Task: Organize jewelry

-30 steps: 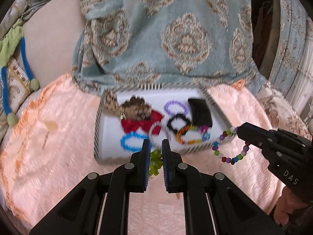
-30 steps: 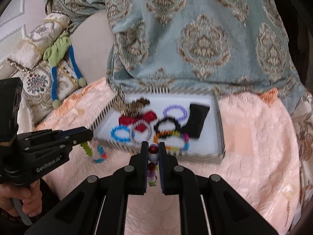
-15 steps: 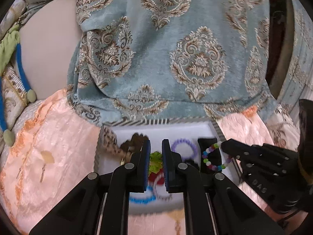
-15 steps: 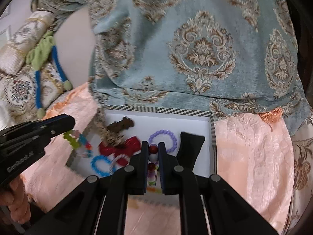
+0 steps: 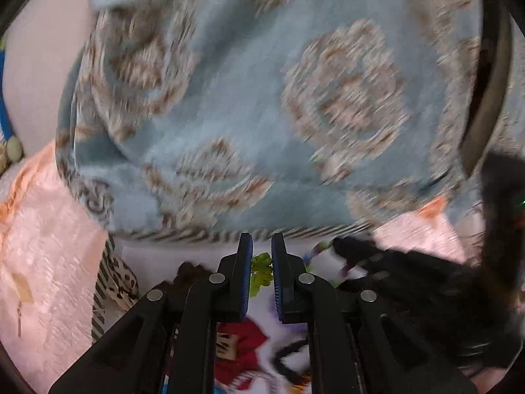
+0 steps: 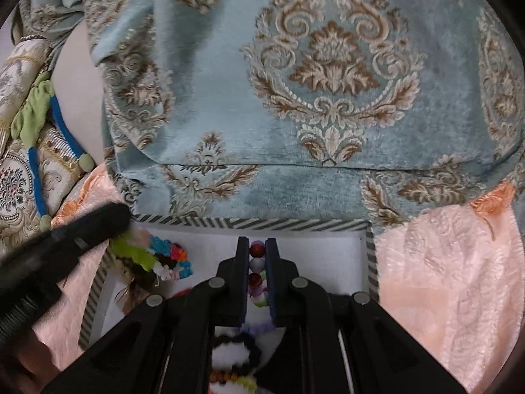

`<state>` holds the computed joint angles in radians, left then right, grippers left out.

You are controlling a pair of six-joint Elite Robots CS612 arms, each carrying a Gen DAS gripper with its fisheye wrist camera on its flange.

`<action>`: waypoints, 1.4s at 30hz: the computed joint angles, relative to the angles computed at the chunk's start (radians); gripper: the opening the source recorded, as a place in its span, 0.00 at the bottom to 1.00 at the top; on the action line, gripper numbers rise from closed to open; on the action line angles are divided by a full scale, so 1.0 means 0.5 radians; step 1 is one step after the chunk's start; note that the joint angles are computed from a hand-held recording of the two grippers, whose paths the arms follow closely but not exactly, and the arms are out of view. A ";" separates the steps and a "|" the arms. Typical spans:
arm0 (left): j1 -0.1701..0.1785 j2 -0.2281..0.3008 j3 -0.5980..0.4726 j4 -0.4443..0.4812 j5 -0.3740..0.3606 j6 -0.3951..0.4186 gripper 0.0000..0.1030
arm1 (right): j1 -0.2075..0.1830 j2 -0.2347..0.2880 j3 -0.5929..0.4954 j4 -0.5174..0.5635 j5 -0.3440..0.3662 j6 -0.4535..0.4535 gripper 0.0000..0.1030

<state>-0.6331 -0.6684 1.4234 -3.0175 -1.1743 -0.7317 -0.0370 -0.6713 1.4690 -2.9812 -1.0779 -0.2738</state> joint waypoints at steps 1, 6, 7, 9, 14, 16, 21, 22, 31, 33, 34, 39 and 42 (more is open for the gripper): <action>0.014 0.012 -0.007 0.044 -0.016 -0.035 0.00 | 0.003 0.012 -0.018 0.019 0.013 0.006 0.09; 0.037 0.014 0.016 0.194 0.041 -0.126 0.00 | 0.018 0.054 -0.079 0.108 0.083 0.036 0.09; 0.042 0.013 0.021 0.229 0.038 -0.150 0.00 | 0.021 0.065 -0.092 0.114 0.049 0.050 0.09; 0.048 0.014 0.023 0.300 0.027 -0.180 0.00 | 0.017 0.087 -0.123 0.151 -0.007 0.095 0.09; 0.040 0.030 0.006 0.414 0.047 -0.154 0.00 | 0.003 0.124 -0.156 0.200 -0.124 0.137 0.09; 0.032 0.034 -0.003 0.436 0.073 -0.133 0.00 | -0.001 0.127 -0.157 0.195 -0.134 0.140 0.09; 0.028 0.032 -0.003 0.463 0.099 -0.160 0.09 | -0.007 0.126 -0.152 0.192 -0.139 0.151 0.17; 0.027 0.028 0.001 0.471 0.107 -0.174 0.11 | -0.010 0.124 -0.148 0.184 -0.130 0.159 0.24; -0.022 -0.074 0.135 0.285 0.256 -0.165 0.34 | -0.046 0.002 0.038 -0.037 -0.056 0.212 0.28; -0.054 -0.118 0.214 0.165 0.290 -0.148 0.47 | -0.062 -0.069 0.145 -0.082 -0.006 0.195 0.29; -0.073 -0.142 0.262 0.098 0.296 -0.122 0.51 | -0.068 -0.095 0.186 -0.101 0.016 0.175 0.29; -0.179 -0.278 0.495 0.088 0.332 -0.163 0.71 | -0.135 -0.269 0.523 -0.283 0.150 0.050 0.37; -0.286 -0.348 0.635 0.131 0.569 -0.238 0.73 | -0.158 -0.369 0.717 -0.373 0.105 -0.101 0.49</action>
